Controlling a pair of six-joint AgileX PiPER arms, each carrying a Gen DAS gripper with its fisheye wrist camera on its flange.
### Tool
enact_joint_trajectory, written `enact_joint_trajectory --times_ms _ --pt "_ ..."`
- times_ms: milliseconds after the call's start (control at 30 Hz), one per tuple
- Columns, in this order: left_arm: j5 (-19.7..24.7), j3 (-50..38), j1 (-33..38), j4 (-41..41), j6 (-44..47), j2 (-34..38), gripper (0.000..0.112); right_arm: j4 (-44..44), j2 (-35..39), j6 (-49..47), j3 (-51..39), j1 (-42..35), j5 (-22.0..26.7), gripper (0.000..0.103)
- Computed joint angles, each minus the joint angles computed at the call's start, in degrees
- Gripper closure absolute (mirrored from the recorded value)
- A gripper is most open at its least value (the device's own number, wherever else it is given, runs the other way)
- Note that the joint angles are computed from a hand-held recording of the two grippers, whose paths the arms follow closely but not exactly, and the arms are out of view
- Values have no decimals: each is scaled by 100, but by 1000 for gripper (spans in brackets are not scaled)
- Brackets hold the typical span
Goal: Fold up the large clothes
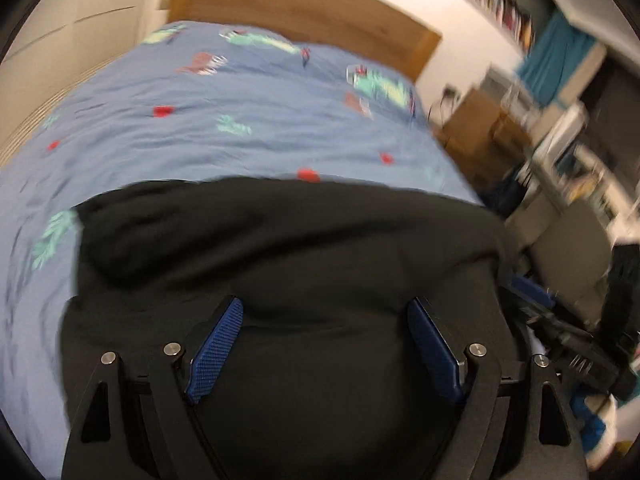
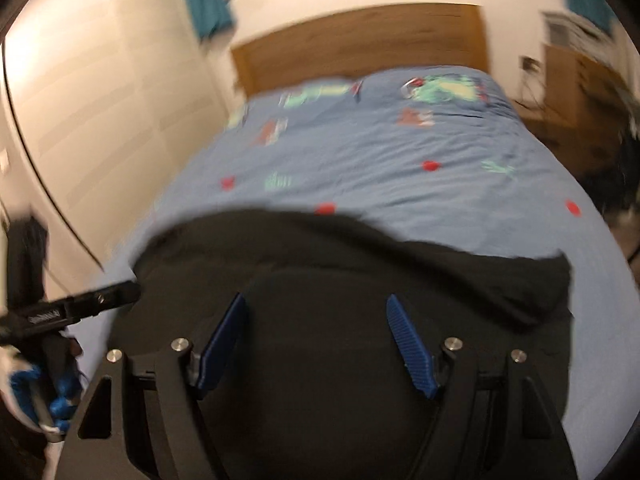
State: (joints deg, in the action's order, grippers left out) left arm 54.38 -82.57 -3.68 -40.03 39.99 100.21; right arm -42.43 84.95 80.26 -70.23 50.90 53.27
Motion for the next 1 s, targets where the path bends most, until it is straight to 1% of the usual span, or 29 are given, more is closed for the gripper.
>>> enact_joint_trajectory --times_ms 33,67,100,167,267,333,400,500,567,600,633,700,767,833,900,933,967,1000 --pt "-425 -70 -334 475 -300 130 23 87 323 -239 -220 -67 96 31" --pt "-791 -230 -628 1015 -760 340 22 164 577 -373 -345 -177 130 31" --pt "-927 -420 -777 1327 -1102 549 21 301 854 -529 -491 -419 82 31" --pt "-946 -1004 -988 1817 -1713 1105 17 452 1112 -744 -563 -785 -126 31" --pt "-868 -1856 -1218 2381 -2364 1902 13 811 1648 -1224 -833 -1413 -509 31" --pt "-792 -2372 -1315 2672 -2709 2380 11 1001 2025 -1484 -1035 -1696 -663 31" --pt "-764 -2653 -1366 2801 -2860 2658 10 1027 2403 -1611 -1311 -1843 -687 30" --pt "-826 -2902 -1432 2903 -2990 2951 10 919 2655 -1603 -1313 -1999 -905 30" --pt "-957 -2763 -1452 2957 -3012 2922 10 868 2748 -1533 -1261 -2093 -1092 29" --pt "-995 -2682 -1456 2975 -3007 2881 10 828 2769 -1480 -1246 -2089 -1110 29" --pt "-1000 -2586 -1450 2972 -2989 2806 10 780 2772 -1443 -1237 -2056 -1082 29" --pt "-855 -2546 -1380 2866 -2842 2719 10 891 2686 -1542 -1176 -2050 -1090 29" --pt "-669 -2512 -1209 2663 -2624 2606 10 1188 2401 -1814 -901 -2160 -1318 29" --pt "-501 -2458 -945 2378 -2267 2491 10 1191 1843 -1779 -238 -2289 -1637 30" --pt "-298 -2489 -622 2219 -2087 2445 10 917 1409 -1406 286 -2323 -1594 30" --pt "-228 -2517 -442 2300 -2174 2437 10 763 1031 -1073 767 -2434 -1635 30" --pt "-207 -2533 -333 2452 -2320 2440 10 728 826 -919 1029 -2512 -1649 30" --pt "-203 -2546 -231 2740 -2590 2438 10 757 498 -773 1435 -2678 -1700 30"
